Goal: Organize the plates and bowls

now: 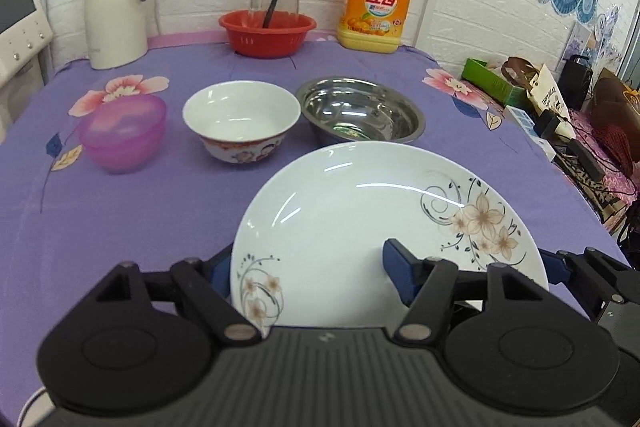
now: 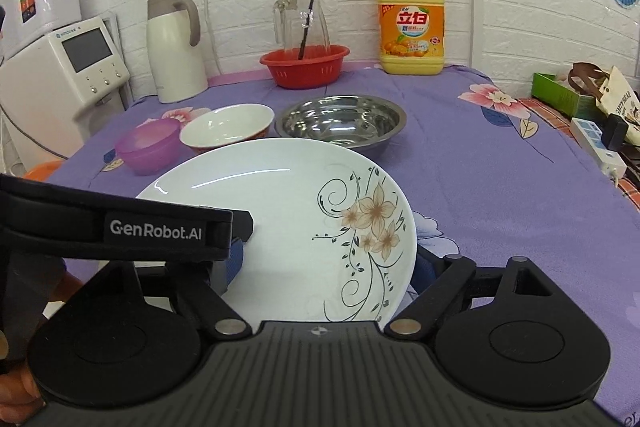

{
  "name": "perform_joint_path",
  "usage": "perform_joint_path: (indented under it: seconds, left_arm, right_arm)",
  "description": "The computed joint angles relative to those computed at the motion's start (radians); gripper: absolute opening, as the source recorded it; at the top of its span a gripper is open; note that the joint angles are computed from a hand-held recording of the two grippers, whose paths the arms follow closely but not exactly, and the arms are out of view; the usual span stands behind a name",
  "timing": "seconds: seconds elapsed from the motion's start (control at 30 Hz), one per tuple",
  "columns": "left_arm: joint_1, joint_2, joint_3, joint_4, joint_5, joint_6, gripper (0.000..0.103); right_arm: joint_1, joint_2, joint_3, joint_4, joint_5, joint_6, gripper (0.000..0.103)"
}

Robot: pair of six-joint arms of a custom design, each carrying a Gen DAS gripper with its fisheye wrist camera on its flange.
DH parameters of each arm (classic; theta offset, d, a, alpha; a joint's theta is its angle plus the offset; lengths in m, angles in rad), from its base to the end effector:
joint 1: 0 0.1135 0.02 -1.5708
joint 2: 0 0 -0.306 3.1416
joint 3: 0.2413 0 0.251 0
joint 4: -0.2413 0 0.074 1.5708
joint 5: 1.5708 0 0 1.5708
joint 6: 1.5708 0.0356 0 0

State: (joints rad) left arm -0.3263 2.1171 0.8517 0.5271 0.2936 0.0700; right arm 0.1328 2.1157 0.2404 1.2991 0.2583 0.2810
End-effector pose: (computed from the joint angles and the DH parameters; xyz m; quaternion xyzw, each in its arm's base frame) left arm 0.3655 -0.1346 0.0878 0.2361 0.8754 -0.1838 0.3796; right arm 0.2526 0.0246 0.0656 0.1258 0.8646 -0.0136 0.4862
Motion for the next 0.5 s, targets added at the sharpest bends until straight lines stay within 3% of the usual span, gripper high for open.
perform_joint_path:
  seconds: [0.27,0.5]
  left_arm:
    - [0.229,-0.124,-0.299,0.2,0.051,0.059,0.066]
    - [0.464,-0.106,-0.433,0.296,0.136,0.111,0.063]
  right_arm:
    - [0.283,-0.023,-0.037,0.025,0.111,0.052,0.103]
    - [0.505,0.003,0.043,-0.082,0.16,0.089,0.103]
